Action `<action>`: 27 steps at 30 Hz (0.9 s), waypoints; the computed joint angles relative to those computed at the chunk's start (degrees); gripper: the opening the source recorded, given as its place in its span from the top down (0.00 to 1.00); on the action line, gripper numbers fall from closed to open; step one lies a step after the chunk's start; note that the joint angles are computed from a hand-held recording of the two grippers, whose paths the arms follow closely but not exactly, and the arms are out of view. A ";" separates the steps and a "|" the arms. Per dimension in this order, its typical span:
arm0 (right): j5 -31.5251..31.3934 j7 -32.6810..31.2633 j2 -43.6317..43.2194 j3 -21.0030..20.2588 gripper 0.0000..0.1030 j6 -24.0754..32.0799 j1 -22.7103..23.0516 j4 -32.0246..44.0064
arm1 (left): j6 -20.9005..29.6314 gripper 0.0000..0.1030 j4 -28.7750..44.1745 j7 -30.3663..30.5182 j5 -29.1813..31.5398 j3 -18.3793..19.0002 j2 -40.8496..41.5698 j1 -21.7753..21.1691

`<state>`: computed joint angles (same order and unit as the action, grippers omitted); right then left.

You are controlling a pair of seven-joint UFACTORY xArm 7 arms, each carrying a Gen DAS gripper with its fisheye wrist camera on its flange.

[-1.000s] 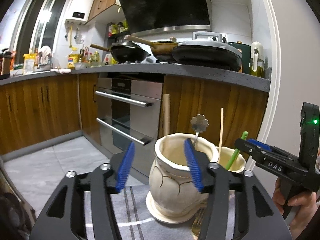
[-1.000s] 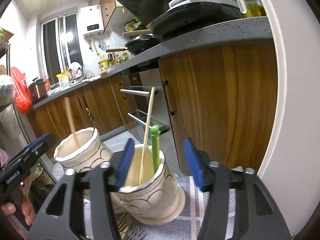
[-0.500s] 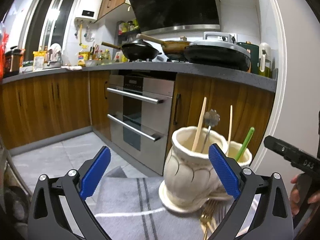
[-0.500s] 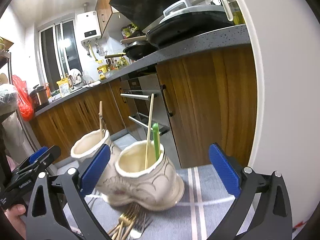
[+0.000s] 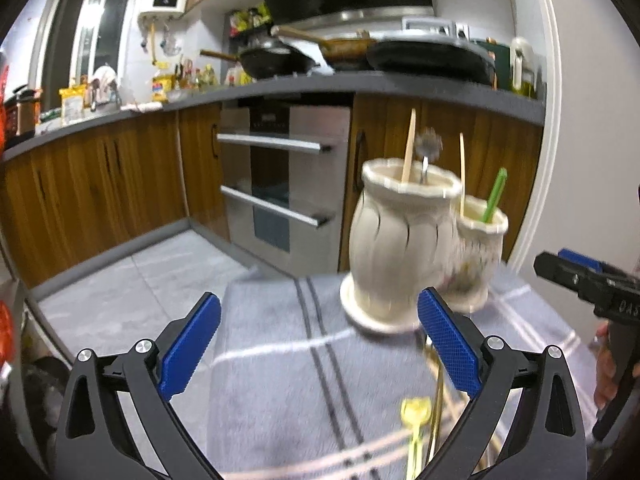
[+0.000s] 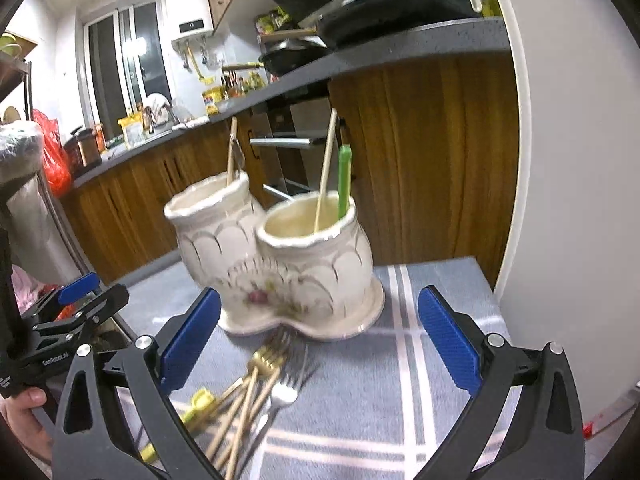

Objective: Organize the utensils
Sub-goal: 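Open both tools and withdraw them back over the utensils, then grasp the yellow spatula with the right tool while the left tool grasps the gold fork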

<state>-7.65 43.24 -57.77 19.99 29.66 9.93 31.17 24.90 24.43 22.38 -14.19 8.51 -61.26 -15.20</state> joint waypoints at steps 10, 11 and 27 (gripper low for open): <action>1.62 0.03 -1.72 0.46 0.05 6.09 4.50 -1.79 | 11.73 0.05 -1.75 4.35 -0.77 2.68 -4.08 1.53; 1.74 -0.25 -1.53 0.63 0.05 6.51 5.17 -1.78 | 12.29 0.05 -2.00 4.65 -0.74 2.63 -4.39 2.10; 0.69 -3.16 5.64 4.53 0.29 11.31 10.57 3.05 | 22.37 0.06 -2.10 11.22 -2.33 3.54 -6.54 4.67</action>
<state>-6.96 40.08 -52.13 24.52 40.97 20.50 34.22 47.27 22.33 33.60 -16.52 12.05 -67.81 -10.53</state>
